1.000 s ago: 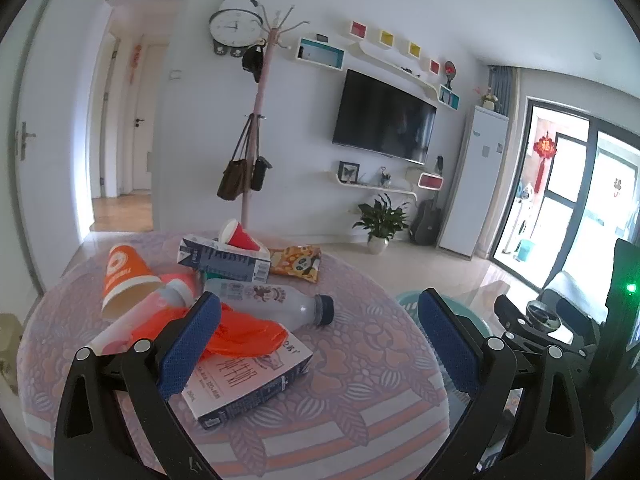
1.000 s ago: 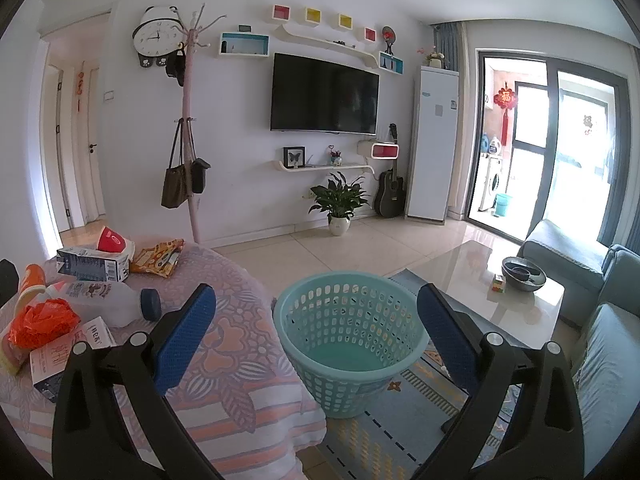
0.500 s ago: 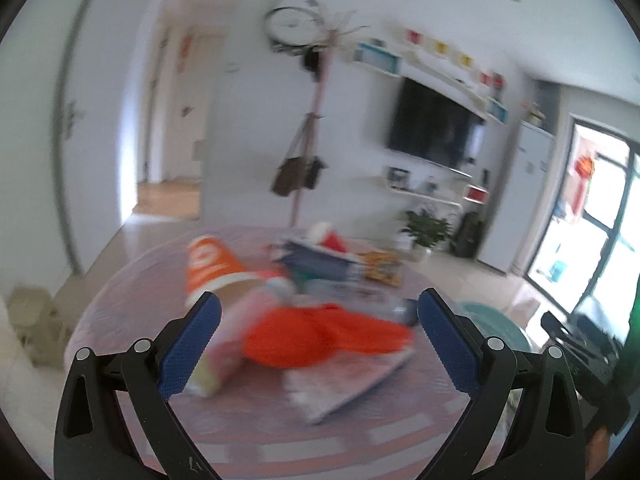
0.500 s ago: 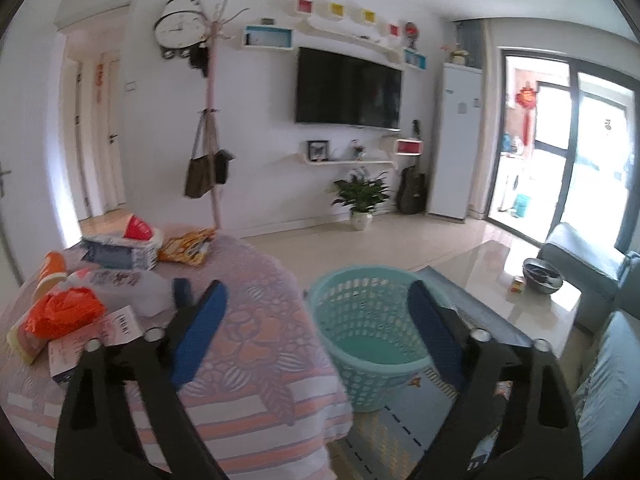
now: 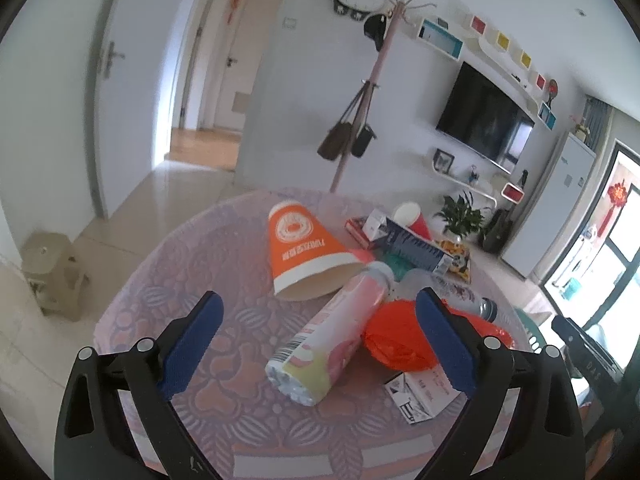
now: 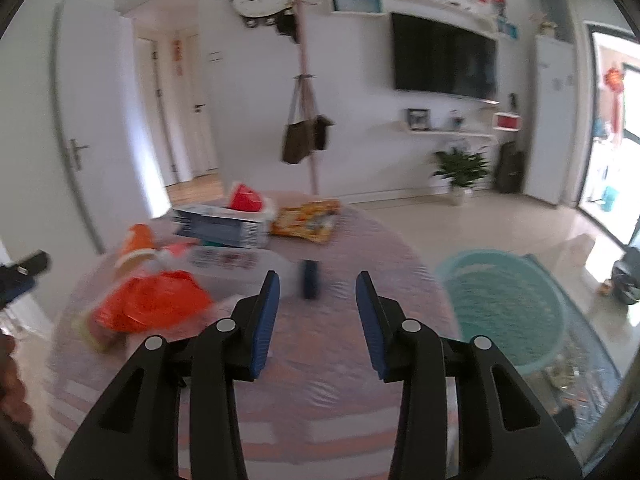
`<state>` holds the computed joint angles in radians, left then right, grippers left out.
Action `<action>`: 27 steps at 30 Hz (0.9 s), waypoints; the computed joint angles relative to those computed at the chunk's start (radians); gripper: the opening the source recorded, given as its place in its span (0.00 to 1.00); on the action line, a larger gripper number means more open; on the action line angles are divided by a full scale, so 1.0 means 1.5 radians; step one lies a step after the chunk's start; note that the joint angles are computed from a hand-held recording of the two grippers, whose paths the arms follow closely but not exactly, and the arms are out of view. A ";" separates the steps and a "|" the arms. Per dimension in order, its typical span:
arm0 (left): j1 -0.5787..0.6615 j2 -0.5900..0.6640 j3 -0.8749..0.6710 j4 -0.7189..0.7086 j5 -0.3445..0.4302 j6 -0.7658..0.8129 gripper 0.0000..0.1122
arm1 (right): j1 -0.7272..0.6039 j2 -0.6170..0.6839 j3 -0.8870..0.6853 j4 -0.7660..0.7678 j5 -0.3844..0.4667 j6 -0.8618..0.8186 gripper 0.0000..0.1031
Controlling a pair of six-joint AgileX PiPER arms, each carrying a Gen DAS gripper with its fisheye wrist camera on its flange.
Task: Collect trash
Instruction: 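Grasp the red plastic bag with the right tool while the left tool grasps the pink bottle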
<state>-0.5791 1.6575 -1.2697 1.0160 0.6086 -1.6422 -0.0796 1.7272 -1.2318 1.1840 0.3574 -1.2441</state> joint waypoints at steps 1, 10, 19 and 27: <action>0.013 0.006 -0.007 -0.030 -0.013 0.031 0.83 | 0.009 0.004 -0.010 -0.008 0.006 0.007 0.36; 0.096 0.064 -0.040 -0.303 -0.106 0.339 0.69 | 0.114 0.071 -0.095 -0.123 0.020 0.115 0.70; 0.122 0.114 -0.078 -0.491 -0.141 0.541 0.67 | 0.125 0.175 -0.208 -0.231 0.116 0.261 0.70; 0.110 0.136 -0.098 -0.520 -0.133 0.576 0.67 | 0.127 0.168 -0.187 -0.197 0.127 0.187 0.24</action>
